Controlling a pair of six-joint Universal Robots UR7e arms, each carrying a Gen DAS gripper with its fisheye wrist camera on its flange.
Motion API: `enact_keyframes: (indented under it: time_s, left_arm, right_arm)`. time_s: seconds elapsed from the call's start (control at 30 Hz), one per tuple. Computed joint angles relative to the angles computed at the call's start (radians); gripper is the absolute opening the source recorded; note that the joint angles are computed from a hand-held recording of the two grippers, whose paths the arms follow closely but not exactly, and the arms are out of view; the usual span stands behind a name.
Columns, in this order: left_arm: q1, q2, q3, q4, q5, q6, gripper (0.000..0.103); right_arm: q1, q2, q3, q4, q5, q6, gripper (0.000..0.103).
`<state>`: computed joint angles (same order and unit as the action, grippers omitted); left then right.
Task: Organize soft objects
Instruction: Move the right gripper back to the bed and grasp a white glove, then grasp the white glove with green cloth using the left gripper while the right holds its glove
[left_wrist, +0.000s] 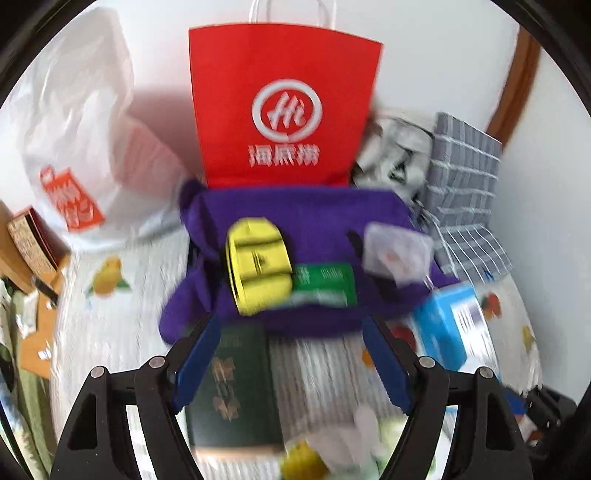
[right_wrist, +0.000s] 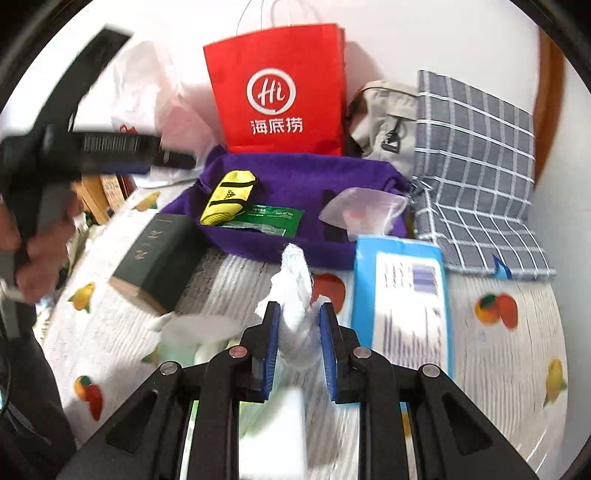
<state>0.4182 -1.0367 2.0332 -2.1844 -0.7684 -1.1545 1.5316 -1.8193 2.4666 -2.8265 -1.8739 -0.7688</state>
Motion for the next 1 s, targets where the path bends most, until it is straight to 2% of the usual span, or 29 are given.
enact_keyframes:
  time_s: [0.1, 0.2, 0.33, 0.5, 0.57, 0.63, 0.73, 0.8, 0.87, 1.0]
  left_arm:
    - [-0.043, -0.019, 0.067, -0.086, -0.060, -0.017, 0.078]
    - [-0.083, -0.012, 0.096, -0.085, -0.096, -0.051, 0.078]
    - [-0.116, 0.011, 0.136, -0.122, -0.146, -0.106, 0.078]
    - [-0.132, 0.052, 0.159, -0.153, -0.176, -0.140, 0.073]
    - [-0.124, 0.070, 0.165, -0.173, -0.192, -0.147, 0.068]
    - [-0.112, 0.090, 0.170, -0.208, -0.202, -0.147, 0.068]
    - [-0.085, 0.115, 0.200, -0.351, -0.231, -0.129, 0.055]
    - [-0.070, 0.134, 0.203, -0.405, -0.236, -0.118, 0.033]
    - [-0.070, 0.144, 0.198, -0.398, -0.221, -0.134, 0.020]
    - [-0.110, 0.116, 0.198, -0.338, -0.169, -0.159, 0.014]
  right_arm:
    - [-0.032, -0.106, 0.034, 0.051, 0.040, -0.009, 0.022]
    - [-0.070, -0.197, 0.067, 0.081, 0.065, -0.036, 0.022]
    - [-0.159, -0.301, 0.105, 0.136, 0.112, -0.068, 0.022]
    - [-0.292, -0.456, 0.144, 0.249, 0.160, -0.140, 0.022]
    - [-0.338, -0.504, 0.158, 0.265, 0.179, -0.171, 0.022]
    - [-0.401, -0.551, 0.169, 0.286, 0.210, -0.201, 0.022]
    - [-0.490, -0.601, 0.178, 0.326, 0.261, -0.238, 0.022]
    - [-0.533, -0.619, 0.183, 0.340, 0.279, -0.257, 0.022]
    - [-0.562, -0.634, 0.188, 0.348, 0.290, -0.276, 0.022]
    - [-0.610, -0.673, 0.186, 0.383, 0.325, -0.303, 0.022]
